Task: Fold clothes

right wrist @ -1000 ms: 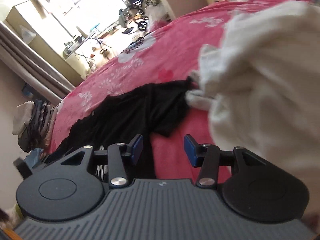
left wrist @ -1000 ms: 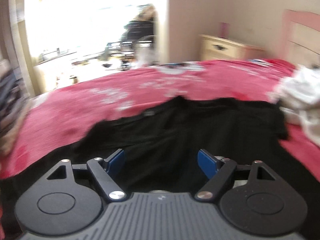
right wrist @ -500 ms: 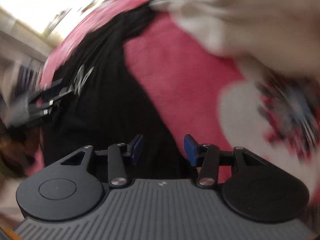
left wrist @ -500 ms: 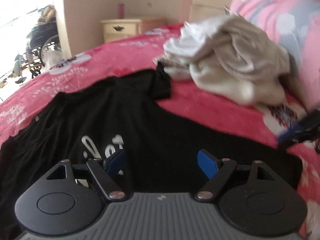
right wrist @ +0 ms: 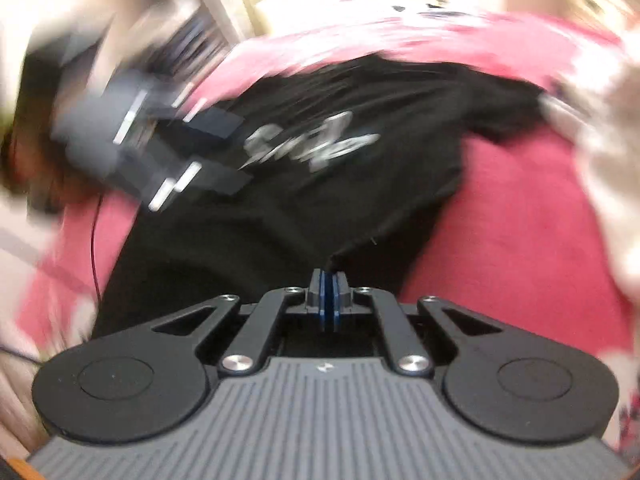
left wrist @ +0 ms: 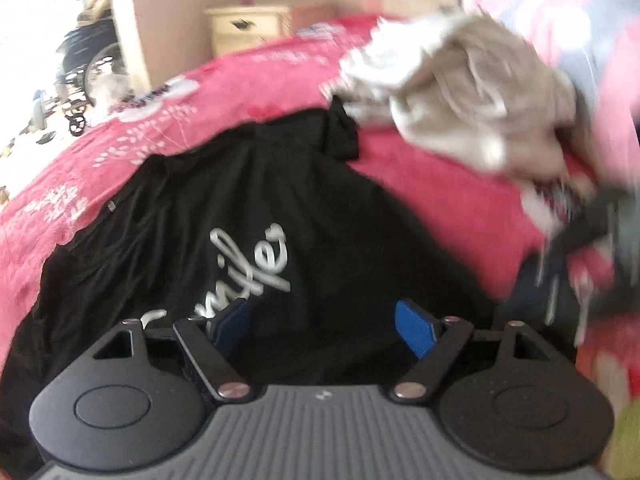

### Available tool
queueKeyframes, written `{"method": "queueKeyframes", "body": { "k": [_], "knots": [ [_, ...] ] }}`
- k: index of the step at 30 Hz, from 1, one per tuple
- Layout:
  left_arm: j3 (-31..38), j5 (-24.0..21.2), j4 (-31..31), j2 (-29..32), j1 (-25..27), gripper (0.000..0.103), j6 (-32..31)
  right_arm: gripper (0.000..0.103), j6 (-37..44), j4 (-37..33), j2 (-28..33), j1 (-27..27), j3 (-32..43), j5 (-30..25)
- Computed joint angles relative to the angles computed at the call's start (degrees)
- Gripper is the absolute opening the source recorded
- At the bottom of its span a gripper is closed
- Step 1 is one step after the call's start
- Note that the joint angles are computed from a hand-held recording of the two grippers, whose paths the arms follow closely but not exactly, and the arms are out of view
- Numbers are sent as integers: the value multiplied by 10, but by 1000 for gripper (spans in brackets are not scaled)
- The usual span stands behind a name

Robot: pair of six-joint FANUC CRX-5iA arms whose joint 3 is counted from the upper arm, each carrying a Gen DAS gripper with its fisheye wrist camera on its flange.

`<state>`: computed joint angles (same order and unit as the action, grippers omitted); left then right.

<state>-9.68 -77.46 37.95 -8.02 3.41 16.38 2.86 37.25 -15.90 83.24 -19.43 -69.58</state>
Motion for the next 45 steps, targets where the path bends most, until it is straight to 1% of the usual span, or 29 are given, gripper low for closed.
{"method": "queueKeyframes", "body": {
  "k": [1,2,3,4,7,8,10,11,12,13,15,18,21,24,26,27,28,30,31,33,34,35,36,37,38,43,45],
  "knots": [
    [-4,3,7,3,-5,81,17,8,53,-18,26,-4,22,1],
    [-7,4,12,8,-11,81,30,18,104,-35,50,-6,43,-1],
    [-11,6,10,10,-18,81,38,24,140,-42,69,-4,59,-6],
    [-18,14,6,9,-24,81,37,33,171,-44,85,0,71,-13],
    [-44,39,-5,-1,-34,81,16,42,163,-48,73,5,67,13],
    [-51,43,-7,-3,-34,81,8,42,139,-49,56,7,56,29],
    [-61,51,-10,-7,-31,81,-8,42,50,-43,1,13,13,76],
    [-67,56,-10,-9,-29,81,-16,42,-5,-33,-25,20,-11,90],
    [-70,59,-11,-10,-27,81,-23,42,-55,-21,-44,28,-27,89],
    [-72,60,-12,-9,-25,81,-26,42,-102,-10,-60,37,-41,82],
    [-75,64,-14,-9,-21,81,-28,42,-173,6,-76,65,-50,41],
    [-77,67,-25,-8,-16,81,-28,42,-221,15,-84,87,-53,-23],
    [-79,69,-33,-9,-13,81,-28,42,-287,39,-100,84,-77,-48],
    [-85,73,-34,-12,-11,81,-35,43,-369,34,-120,71,-99,-44],
    [-89,79,-34,-13,-12,82,-37,43,-402,34,-136,57,-126,-3],
    [-90,81,-34,-14,-13,82,-37,42,-399,37,-137,47,-135,31],
    [-91,82,-35,-14,-14,82,-37,42,-365,43,-130,36,-136,77],
    [-91,83,-35,-15,-14,82,-39,42,-252,35,-110,8,-123,178],
    [-91,83,-36,-16,-14,82,-39,42,-195,20,-99,1,-111,210],
    [-90,82,-37,-16,-14,82,-39,42,-74,-25,-78,-6,-79,253],
    [-89,82,-38,-16,-14,82,-39,42,-35,-47,-73,-5,-67,260],
    [-89,82,-38,-16,-13,82,-39,43,-15,-64,-70,-3,-58,256],
    [-90,82,-38,-16,-13,82,-39,43,-6,-75,-68,-2,-51,247],
    [-90,82,-38,-17,-12,82,-39,43,-13,-77,-68,-1,-50,236],
    [-91,83,-37,-17,-12,82,-39,43,-26,-75,-70,0,-50,227],
    [-92,81,-39,-21,-7,82,-41,43,-163,-3,-94,20,-84,181],
    [-91,81,-41,-21,-6,82,-42,43,-176,8,-93,22,-87,166]
  ]
}}
